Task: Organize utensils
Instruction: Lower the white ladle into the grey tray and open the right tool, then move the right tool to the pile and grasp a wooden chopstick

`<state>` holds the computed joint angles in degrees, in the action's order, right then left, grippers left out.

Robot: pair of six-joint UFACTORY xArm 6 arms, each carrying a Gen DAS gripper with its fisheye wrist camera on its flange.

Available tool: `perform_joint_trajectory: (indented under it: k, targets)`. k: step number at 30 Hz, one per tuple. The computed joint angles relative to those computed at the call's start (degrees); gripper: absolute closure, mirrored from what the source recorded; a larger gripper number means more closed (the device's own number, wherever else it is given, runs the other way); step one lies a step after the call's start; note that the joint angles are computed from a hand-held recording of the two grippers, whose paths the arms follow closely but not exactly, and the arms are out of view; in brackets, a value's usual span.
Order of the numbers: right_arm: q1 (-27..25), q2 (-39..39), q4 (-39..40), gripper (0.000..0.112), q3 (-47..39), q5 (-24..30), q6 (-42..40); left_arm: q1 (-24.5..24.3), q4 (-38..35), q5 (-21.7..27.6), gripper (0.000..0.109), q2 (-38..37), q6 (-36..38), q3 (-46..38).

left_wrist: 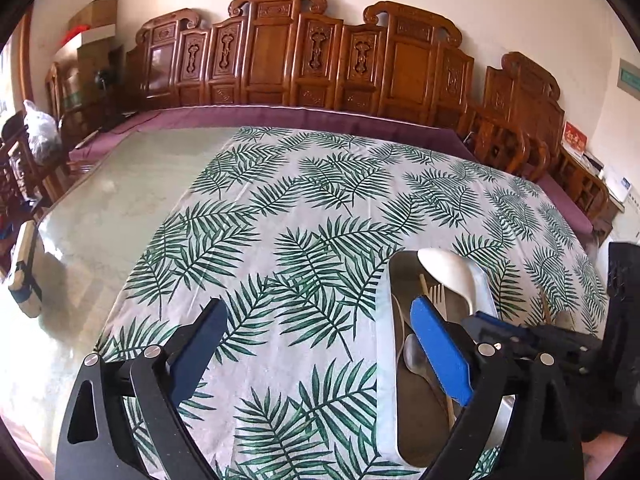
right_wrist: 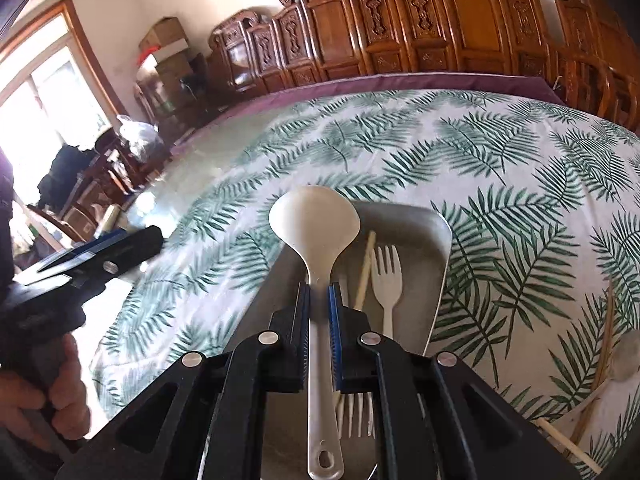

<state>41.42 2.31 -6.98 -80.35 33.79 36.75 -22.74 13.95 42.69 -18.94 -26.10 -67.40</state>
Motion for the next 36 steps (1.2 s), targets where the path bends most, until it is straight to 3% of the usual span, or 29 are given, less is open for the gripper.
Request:
perform_joint_trajectory:
  k: [16,20,36]
  targets:
    - [0.3,0.3,4.7,0.099,1.9,-2.9,-5.5,-0.8,1.5,0.6,0.019,0.2,-0.2,-0.1]
    - [-0.4,-4.1,3.3,0.099,5.3,-3.9,-7.4,-1.5,1.7,0.7,0.019,0.3,-0.2,-0.3]
    - [-5.3,-26.3,-3.1,0.099,19.8,2.4,-12.9,-8.3,2.1,0.6,0.019,1.2,-0.6,-0.9]
